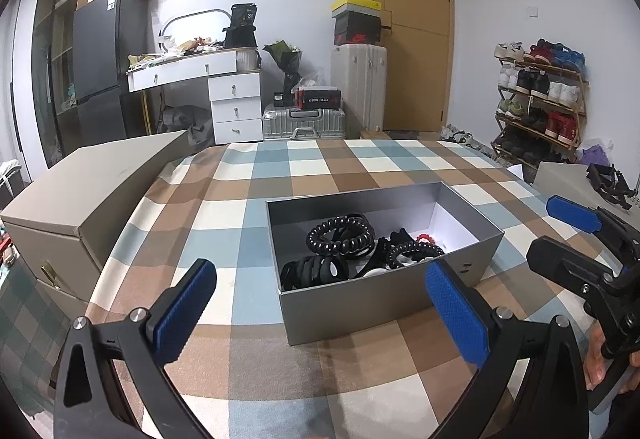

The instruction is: Organize jewelry

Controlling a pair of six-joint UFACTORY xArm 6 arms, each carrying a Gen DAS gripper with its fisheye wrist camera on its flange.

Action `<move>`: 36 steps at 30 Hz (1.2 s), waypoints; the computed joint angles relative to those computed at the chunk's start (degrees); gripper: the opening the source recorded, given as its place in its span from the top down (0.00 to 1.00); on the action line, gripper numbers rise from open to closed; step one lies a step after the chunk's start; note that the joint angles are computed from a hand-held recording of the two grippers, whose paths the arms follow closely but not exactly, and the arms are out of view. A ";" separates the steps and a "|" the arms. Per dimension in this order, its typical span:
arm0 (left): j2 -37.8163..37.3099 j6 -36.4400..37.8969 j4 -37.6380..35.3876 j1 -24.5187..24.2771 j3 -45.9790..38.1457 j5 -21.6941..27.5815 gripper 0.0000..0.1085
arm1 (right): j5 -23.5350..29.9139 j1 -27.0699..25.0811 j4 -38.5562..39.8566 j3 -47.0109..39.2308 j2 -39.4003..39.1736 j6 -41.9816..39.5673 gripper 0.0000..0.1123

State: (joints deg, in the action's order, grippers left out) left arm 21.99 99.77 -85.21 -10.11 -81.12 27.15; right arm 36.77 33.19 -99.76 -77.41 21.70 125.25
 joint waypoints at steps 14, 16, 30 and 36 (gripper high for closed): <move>0.37 -1.35 0.40 0.29 -0.57 0.59 0.06 | -1.05 -0.75 -0.25 0.50 -0.28 1.43 0.08; 0.29 -1.10 0.04 0.33 -0.47 0.63 0.06 | -0.92 -0.74 -0.28 0.58 -0.32 1.51 0.08; -0.24 0.70 -1.82 0.69 0.03 1.31 0.06 | 0.17 -0.44 1.04 0.65 -0.31 0.94 0.08; -0.35 1.76 -2.92 0.79 0.12 1.72 0.06 | 0.99 -0.12 2.49 0.01 0.15 -0.88 0.08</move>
State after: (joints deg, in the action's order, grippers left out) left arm 21.64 101.53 -88.13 -9.31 -81.00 28.87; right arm 37.76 33.06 -97.27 -77.41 21.85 124.37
